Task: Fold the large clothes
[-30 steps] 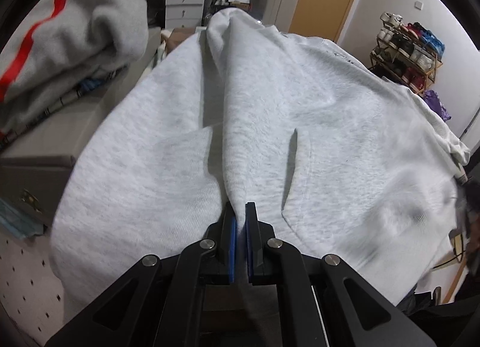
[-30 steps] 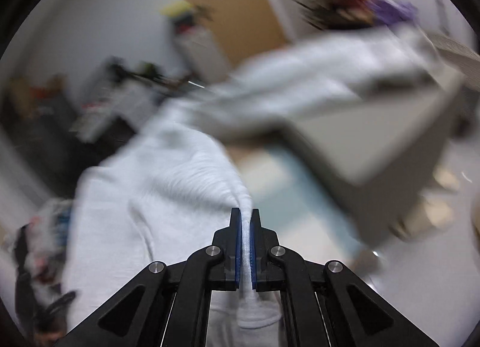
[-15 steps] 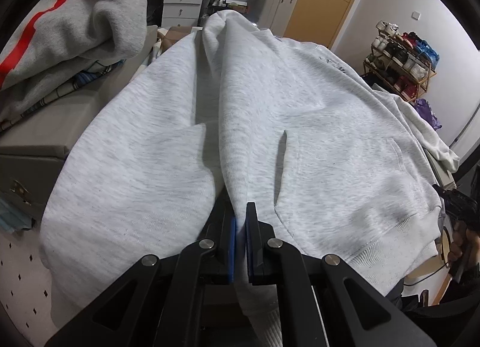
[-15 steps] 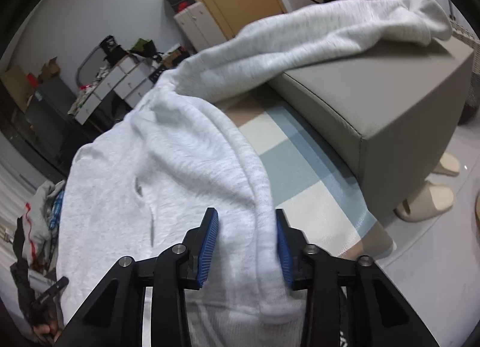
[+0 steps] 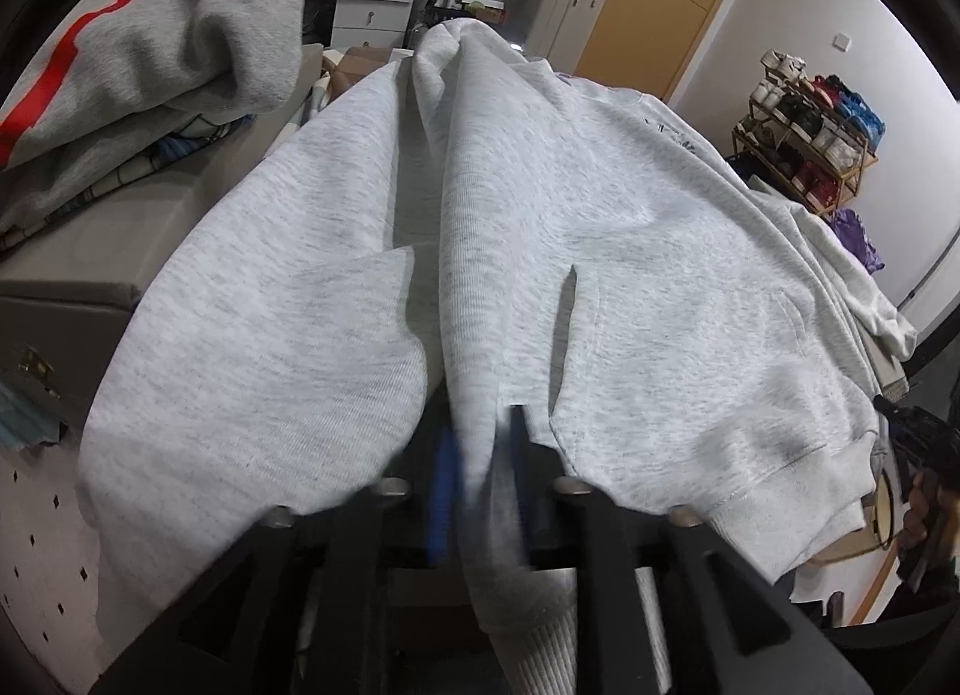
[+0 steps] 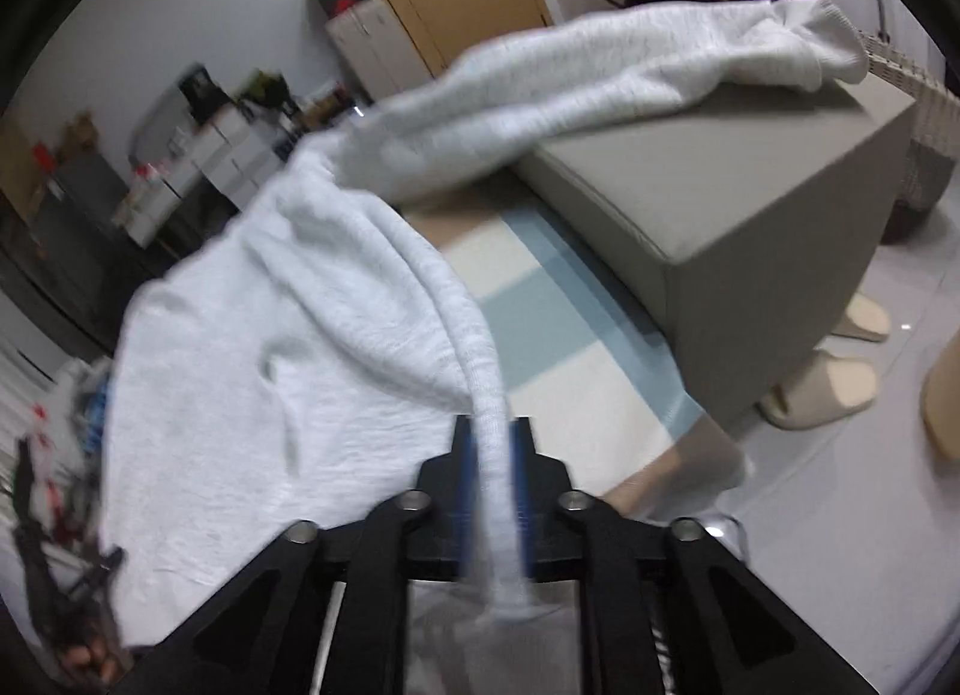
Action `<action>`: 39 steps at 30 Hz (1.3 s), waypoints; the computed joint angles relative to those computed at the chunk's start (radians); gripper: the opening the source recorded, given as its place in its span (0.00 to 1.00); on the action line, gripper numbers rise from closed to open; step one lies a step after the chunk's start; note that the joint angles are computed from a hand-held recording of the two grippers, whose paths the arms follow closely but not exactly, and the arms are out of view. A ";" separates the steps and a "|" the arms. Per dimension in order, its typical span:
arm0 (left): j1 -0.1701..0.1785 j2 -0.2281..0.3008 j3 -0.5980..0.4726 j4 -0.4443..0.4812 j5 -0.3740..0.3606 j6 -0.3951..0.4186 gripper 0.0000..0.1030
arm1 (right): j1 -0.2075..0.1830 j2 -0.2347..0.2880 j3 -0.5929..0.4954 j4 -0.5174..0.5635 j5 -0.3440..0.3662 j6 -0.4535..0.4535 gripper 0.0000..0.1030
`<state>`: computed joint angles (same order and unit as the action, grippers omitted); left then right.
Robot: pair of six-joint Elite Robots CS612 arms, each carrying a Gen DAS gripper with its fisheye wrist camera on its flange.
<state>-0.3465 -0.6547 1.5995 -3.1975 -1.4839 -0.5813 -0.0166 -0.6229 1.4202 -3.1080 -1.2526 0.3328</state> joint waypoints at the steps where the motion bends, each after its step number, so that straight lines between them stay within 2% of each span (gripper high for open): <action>1: 0.002 0.000 0.002 -0.017 -0.009 -0.001 0.27 | -0.004 -0.009 0.018 -0.026 0.033 0.003 0.51; 3: 0.007 0.000 0.004 -0.058 -0.033 0.004 0.27 | -0.011 -0.027 0.051 -0.060 0.085 -0.001 0.51; 5: 0.009 0.000 0.000 -0.086 -0.047 0.030 0.32 | -0.016 -0.047 0.092 -0.093 0.139 -0.002 0.51; 7: 0.007 0.002 -0.008 -0.105 -0.044 0.075 0.55 | -0.015 -0.046 0.118 -0.143 0.191 0.043 0.51; 9: 0.004 0.005 -0.018 -0.120 -0.051 0.135 0.66 | -0.010 -0.040 0.126 -0.157 0.226 0.074 0.51; 10: 0.002 0.007 -0.023 -0.125 -0.052 0.166 0.67 | -0.007 -0.041 0.130 -0.160 0.237 0.091 0.51; 12: -0.006 0.010 -0.028 -0.134 -0.041 0.227 0.72 | -0.003 -0.036 0.122 -0.146 0.274 0.075 0.51; 13: -0.008 0.011 -0.028 -0.142 -0.040 0.247 0.80 | -0.001 -0.040 0.127 -0.123 0.285 0.054 0.51; 16: -0.012 0.016 -0.028 -0.167 -0.060 0.299 0.94 | 0.017 -0.055 0.120 0.028 0.281 -0.051 0.58; 19: -0.015 0.018 -0.029 -0.168 -0.051 0.311 0.96 | 0.028 -0.035 0.089 0.118 0.304 -0.076 0.59; 21: -0.018 0.013 -0.020 -0.170 -0.040 0.301 0.96 | 0.021 -0.010 0.068 0.117 0.373 -0.046 0.59; 23: -0.021 0.006 -0.006 -0.176 -0.026 0.287 0.96 | 0.015 0.029 0.035 0.063 0.445 0.041 0.59; 24: -0.024 0.004 -0.001 -0.174 -0.016 0.280 0.97 | 0.013 0.042 0.028 0.029 0.458 0.085 0.59; 27: -0.030 -0.004 0.019 -0.178 0.006 0.267 0.97 | 0.004 0.117 -0.041 -0.222 0.537 0.356 0.53; 28: -0.031 -0.006 0.023 -0.179 0.013 0.263 0.97 | 0.006 0.133 -0.063 -0.256 0.535 0.427 0.50; 29: -0.033 -0.008 0.028 -0.176 0.026 0.254 0.97 | 0.014 0.144 -0.084 -0.248 0.505 0.456 0.46; 31: -0.036 -0.011 0.037 -0.185 0.056 0.224 0.97 | 0.033 0.132 -0.101 -0.129 0.418 0.396 0.16; 33: -0.039 -0.013 0.045 -0.193 0.073 0.192 0.97 | 0.044 0.129 -0.113 -0.105 0.380 0.382 0.11; 35: -0.044 -0.016 0.059 -0.202 0.105 0.163 0.97 | 0.047 0.128 -0.105 -0.241 0.378 0.382 0.09; 37: -0.043 -0.019 0.066 -0.204 0.102 0.142 0.97 | 0.032 0.118 -0.100 -0.450 0.470 0.398 0.06; 38: -0.042 -0.019 0.067 -0.200 0.096 0.137 0.97 | 0.027 0.112 -0.086 -0.555 0.471 0.404 0.06; 39: -0.041 -0.021 0.067 -0.194 0.089 0.135 0.97 | 0.024 0.096 -0.056 -0.660 0.430 0.400 0.05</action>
<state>-0.3870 -0.6753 1.6668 -3.3914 -1.3950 -0.4464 0.0071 -0.5266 1.3642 -3.7679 -0.8223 0.7328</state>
